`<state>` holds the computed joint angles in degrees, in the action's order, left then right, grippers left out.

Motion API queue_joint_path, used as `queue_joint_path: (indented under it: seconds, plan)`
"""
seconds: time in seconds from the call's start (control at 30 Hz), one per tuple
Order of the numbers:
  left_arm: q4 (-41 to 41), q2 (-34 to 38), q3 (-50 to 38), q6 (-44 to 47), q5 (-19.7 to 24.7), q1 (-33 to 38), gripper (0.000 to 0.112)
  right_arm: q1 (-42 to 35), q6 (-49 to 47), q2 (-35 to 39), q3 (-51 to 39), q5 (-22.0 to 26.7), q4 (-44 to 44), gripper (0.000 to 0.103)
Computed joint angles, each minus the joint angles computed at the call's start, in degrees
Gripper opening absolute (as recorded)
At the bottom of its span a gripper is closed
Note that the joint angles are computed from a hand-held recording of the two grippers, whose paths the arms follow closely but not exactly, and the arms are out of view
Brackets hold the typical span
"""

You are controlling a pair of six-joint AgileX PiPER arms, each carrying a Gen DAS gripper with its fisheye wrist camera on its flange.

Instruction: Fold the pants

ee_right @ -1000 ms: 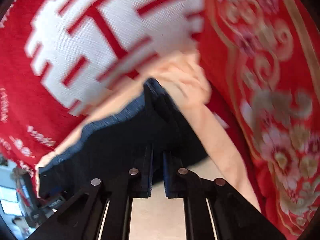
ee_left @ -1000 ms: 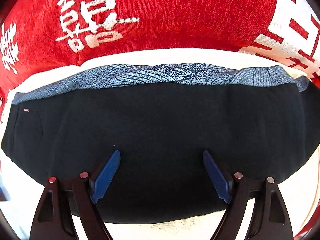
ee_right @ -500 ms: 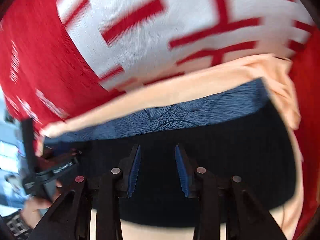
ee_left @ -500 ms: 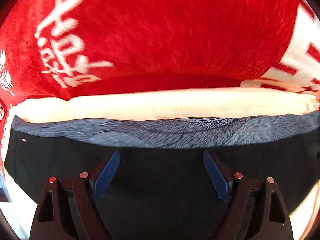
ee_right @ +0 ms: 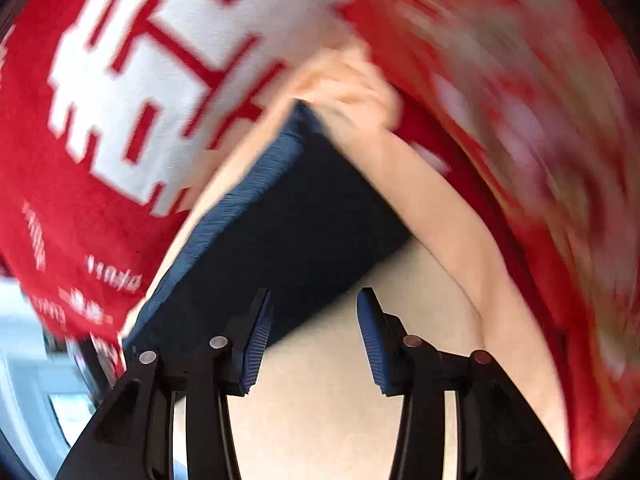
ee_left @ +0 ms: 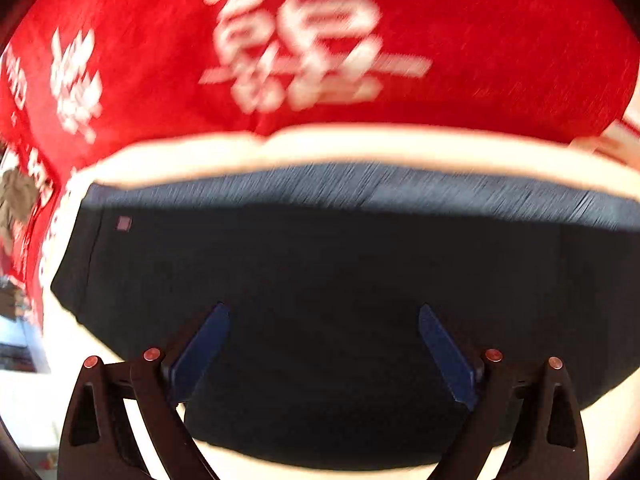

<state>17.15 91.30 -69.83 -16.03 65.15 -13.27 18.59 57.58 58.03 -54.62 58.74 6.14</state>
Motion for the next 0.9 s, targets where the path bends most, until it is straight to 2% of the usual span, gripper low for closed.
queue_joint_path:
  seconds: [0.03,0.1,0.13,0.17,0.27,0.3,0.37,0.4,0.47,0.53,0.63,0.8,0.9]
  plan:
    - [-1.01,-0.47,1.88,0.02,-0.22,1.44,0.097,-0.13,1.6,0.04,1.83,-1.82,-0.38,0.048]
    - [-3.24,-3.02,4.91,-2.27,-3.44,2.12,0.097,2.09,4.51,1.66,1.35,-4.2,-2.84,0.046]
    - [-3.45,-2.94,4.96,-2.83,-3.55,2.21,0.097,2.75,4.31,2.73,-0.11,-3.26,-3.42,0.023]
    - [-3.12,-2.75,4.78,-3.2,-3.52,2.04,0.097,3.1,3.27,4.51,-1.7,-3.01,-4.01,0.016]
    - [-1.66,-3.37,6.14,-2.16,-4.59,2.33,0.097,3.65,3.86,3.63,-3.3,0.53,-6.02,0.017]
    - [-1.38,-5.7,8.24,-3.31,-4.03,0.69,0.098,3.71,4.76,3.4,-2.87,1.67,-6.08,0.018]
    - [-2.88,-5.44,7.09,-2.05,-2.5,1.48,0.098,3.08,6.35,3.25,-3.38,5.97,-6.38,0.034]
    - [-3.76,-4.76,6.2,-0.36,-1.83,3.0,0.097,3.57,6.56,2.81,-3.93,6.64,-6.49,0.034]
    - [-4.74,-4.94,5.11,1.85,0.39,3.74,0.097,5.84,7.05,1.17,-5.04,6.5,-6.51,0.034]
    - [-5.16,-7.74,6.35,4.35,1.32,4.03,0.097,7.77,6.0,0.22,-5.37,3.77,-3.58,0.039]
    - [-5.43,-11.27,8.23,9.96,1.75,7.42,0.097,15.6,8.79,1.8,-5.35,-2.35,0.08,0.04]
    - [-5.34,-12.02,6.94,23.89,-0.29,20.98,0.097,33.49,16.36,17.87,-8.52,-24.67,2.19,0.04]
    - [-5.3,-7.76,2.81,33.94,-4.04,30.84,0.097,39.54,13.68,32.32,-14.38,-39.19,10.61,0.04]
